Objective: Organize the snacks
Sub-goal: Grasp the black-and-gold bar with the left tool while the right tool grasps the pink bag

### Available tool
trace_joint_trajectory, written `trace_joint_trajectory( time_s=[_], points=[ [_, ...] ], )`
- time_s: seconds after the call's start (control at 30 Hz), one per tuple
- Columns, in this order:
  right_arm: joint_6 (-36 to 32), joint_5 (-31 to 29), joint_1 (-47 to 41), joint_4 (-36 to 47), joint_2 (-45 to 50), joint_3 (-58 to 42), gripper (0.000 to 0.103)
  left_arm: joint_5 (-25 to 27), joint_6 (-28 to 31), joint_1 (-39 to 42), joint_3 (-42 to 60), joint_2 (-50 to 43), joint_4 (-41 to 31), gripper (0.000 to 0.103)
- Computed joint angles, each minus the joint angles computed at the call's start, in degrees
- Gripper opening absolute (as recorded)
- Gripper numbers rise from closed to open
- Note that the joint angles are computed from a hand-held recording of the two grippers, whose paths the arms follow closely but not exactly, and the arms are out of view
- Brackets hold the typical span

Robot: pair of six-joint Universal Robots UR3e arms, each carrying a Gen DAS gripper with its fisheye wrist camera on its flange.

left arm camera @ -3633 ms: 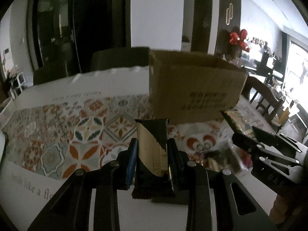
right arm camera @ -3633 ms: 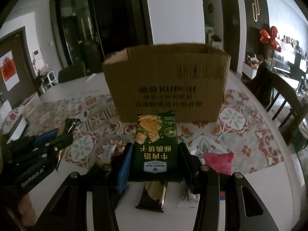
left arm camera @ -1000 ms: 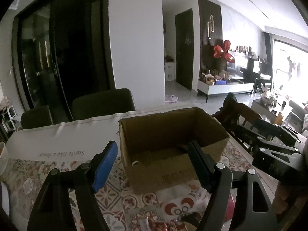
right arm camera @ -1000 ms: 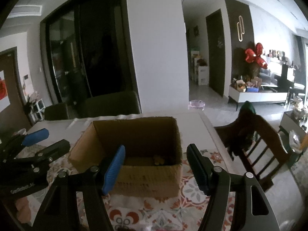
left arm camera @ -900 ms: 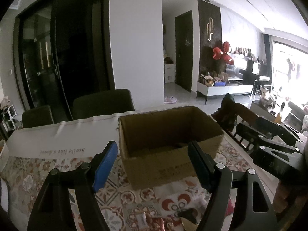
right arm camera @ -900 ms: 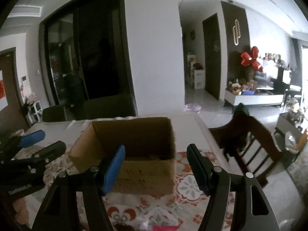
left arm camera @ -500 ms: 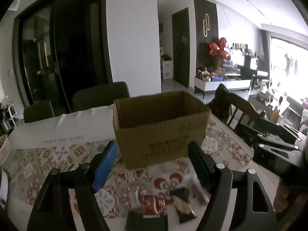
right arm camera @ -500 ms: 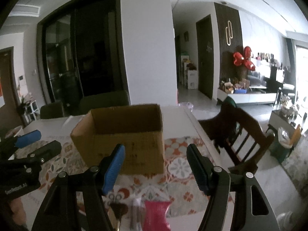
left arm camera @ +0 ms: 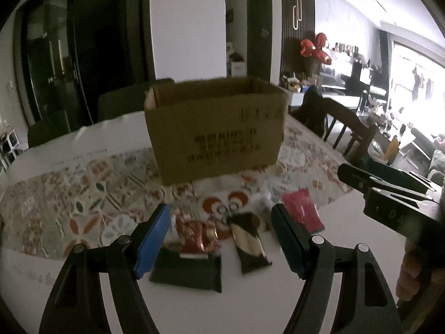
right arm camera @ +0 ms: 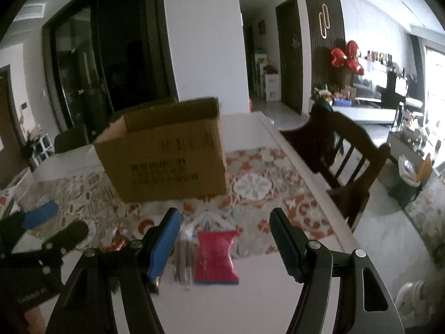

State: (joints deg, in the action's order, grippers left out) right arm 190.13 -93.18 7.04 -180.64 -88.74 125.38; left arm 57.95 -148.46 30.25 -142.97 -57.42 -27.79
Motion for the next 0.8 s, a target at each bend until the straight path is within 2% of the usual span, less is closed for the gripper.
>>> trace_joint_trajectory(
  time_s=[0.43, 0.67, 0.8],
  points=[
    [1.0, 0.6, 0.5, -1.4, 7.7, 0.8, 0.067, 5.1, -3.5, -8.2, -2.0, -16.5, 14.4, 0.062],
    [1.0, 1.5, 0.9, -1.6, 12.9, -2.1, 0.067, 7.6, -6.6, -11.1, 2.4, -25.6, 15.7, 0.053],
    [1.3, 1.9, 0.7, -1.0, 15.4, -4.3, 0.067, 9.2, -7.3, -12.8, 4.4, -30.1, 17.6, 0.053]
  ],
)
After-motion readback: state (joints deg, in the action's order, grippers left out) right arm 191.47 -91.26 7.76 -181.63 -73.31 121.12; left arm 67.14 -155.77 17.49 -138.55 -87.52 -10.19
